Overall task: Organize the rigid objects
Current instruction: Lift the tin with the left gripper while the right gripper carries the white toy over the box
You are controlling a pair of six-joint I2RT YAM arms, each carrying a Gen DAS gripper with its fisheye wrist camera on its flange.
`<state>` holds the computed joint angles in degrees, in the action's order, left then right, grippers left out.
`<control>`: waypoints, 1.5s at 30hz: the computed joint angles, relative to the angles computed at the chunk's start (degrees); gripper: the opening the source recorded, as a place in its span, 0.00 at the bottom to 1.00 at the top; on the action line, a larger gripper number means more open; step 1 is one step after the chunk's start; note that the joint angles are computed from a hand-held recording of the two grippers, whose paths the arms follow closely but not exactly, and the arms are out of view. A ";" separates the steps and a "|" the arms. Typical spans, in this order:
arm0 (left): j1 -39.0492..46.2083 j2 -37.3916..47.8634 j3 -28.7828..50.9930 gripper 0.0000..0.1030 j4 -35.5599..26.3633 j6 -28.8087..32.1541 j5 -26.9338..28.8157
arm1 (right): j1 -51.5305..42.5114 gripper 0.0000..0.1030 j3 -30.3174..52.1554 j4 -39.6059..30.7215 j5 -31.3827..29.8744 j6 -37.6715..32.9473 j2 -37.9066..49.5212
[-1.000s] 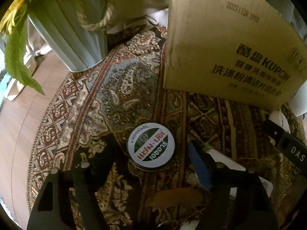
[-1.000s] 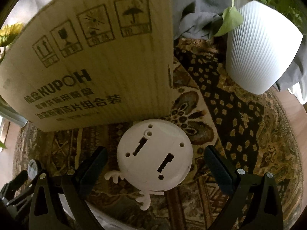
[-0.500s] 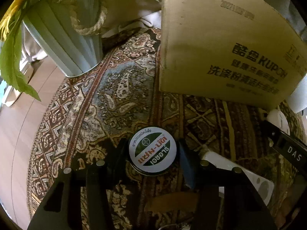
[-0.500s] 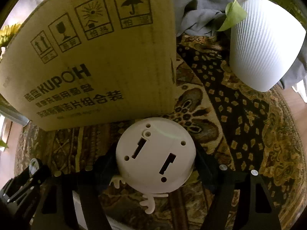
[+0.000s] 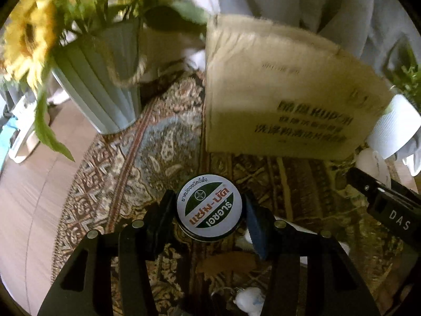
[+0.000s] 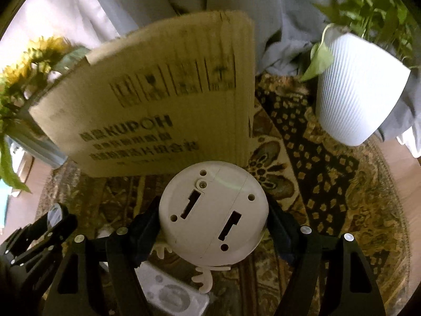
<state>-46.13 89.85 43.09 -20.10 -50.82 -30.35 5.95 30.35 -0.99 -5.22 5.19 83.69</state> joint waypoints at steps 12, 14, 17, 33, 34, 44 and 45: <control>-7.58 -10.60 3.55 0.50 -9.80 -1.36 -10.00 | -0.26 0.73 -2.06 -10.17 -1.89 -0.91 -20.66; -8.61 -11.50 4.10 0.50 -10.75 -1.66 -10.99 | -0.76 0.73 -2.02 -11.51 -2.56 -1.24 -23.28; -10.01 -13.03 5.11 0.50 -12.35 -1.80 -12.52 | -0.71 0.73 -1.89 -13.72 -2.98 -1.25 -27.27; -14.05 -18.79 9.64 0.50 -15.61 3.91 -21.10 | -0.28 0.73 1.09 -17.68 -3.74 -0.71 -38.86; -13.83 -18.92 10.11 0.50 -15.26 5.00 -21.27 | -0.20 0.73 1.47 -17.46 -3.69 -0.58 -38.88; -8.07 -19.00 11.67 0.50 -6.56 15.97 -16.65 | -0.45 0.73 5.32 -13.55 -4.59 0.11 -34.96; -7.34 -18.78 11.87 0.50 -5.57 17.09 -16.03 | -0.46 0.73 5.76 -13.07 -4.64 0.05 -34.14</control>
<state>-53.47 71.06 54.96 -25.67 -33.73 -46.38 5.49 36.10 -14.06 -9.87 5.24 49.56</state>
